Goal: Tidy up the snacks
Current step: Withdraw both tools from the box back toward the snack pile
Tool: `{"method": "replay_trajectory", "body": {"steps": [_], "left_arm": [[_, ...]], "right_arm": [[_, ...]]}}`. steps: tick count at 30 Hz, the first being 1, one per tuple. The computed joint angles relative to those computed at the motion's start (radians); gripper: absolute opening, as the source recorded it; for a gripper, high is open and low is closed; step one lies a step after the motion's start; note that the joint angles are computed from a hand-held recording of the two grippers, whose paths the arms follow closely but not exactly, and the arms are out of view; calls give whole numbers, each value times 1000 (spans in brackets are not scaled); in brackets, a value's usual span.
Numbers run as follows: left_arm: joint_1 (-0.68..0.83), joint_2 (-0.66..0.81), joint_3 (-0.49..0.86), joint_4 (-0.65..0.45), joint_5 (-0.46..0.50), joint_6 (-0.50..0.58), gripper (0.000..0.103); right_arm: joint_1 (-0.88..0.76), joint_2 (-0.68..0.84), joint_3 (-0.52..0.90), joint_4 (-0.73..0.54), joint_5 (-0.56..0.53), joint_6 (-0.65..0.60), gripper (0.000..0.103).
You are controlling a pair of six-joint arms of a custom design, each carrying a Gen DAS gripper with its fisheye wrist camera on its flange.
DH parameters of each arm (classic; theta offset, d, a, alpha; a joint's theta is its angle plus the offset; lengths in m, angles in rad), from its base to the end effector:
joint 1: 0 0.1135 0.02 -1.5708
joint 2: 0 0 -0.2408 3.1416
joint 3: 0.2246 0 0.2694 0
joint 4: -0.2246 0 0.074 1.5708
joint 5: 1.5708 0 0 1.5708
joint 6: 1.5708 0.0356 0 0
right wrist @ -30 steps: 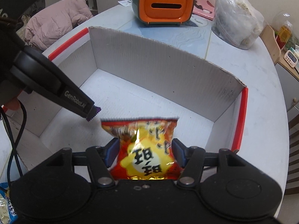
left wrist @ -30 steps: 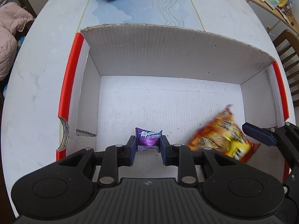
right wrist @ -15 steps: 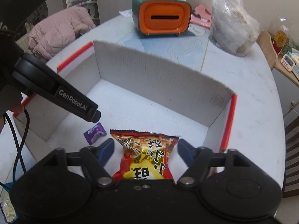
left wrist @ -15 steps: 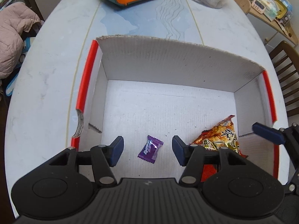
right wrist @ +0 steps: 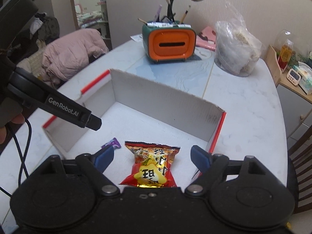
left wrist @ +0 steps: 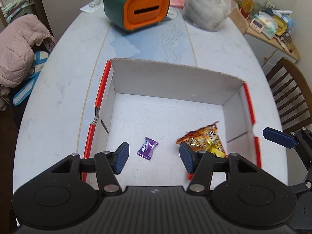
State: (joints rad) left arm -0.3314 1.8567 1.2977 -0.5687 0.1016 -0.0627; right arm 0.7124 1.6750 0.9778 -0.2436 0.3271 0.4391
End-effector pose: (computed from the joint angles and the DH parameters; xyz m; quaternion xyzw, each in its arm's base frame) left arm 0.3669 -0.1301 0.1573 0.1416 0.9640 -0.0915 0.2055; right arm 0.2711 0.2191 0.1433 -0.0778 0.9362 0.0366 0.3407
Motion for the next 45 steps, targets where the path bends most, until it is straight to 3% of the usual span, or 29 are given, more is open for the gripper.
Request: {"method": "replay_trajectory", "body": {"steps": [4,13,17,21,23,26,35,45], "left_arm": [[-9,-137,-116,36,0,-24,56],[-7,-457,-359,64,-4,-78,66],[-1,-599,-463,67,-11,-95,72],[14,-745,-567,70,-16,-88,75],[36,-818,-617,66,-1,-76,81],[80,-882,-667,46,45,-55,82],[247,-956,-797,2,161,91,82],[453,-720,-829,64,239,373,82]], "right_arm": [[24,-102,-68,11,6,-6,90],[109,-341,-214,6,40,8,95],[174,-431,-271,10,78,16,102],[251,-490,-308,5,130,33,103],[287,-500,-315,-5,160,66,103],[347,-520,-334,-9,199,121,103],[521,-402,-324,-30,276,347,103],[633,-83,-160,-28,243,502,102]]}}
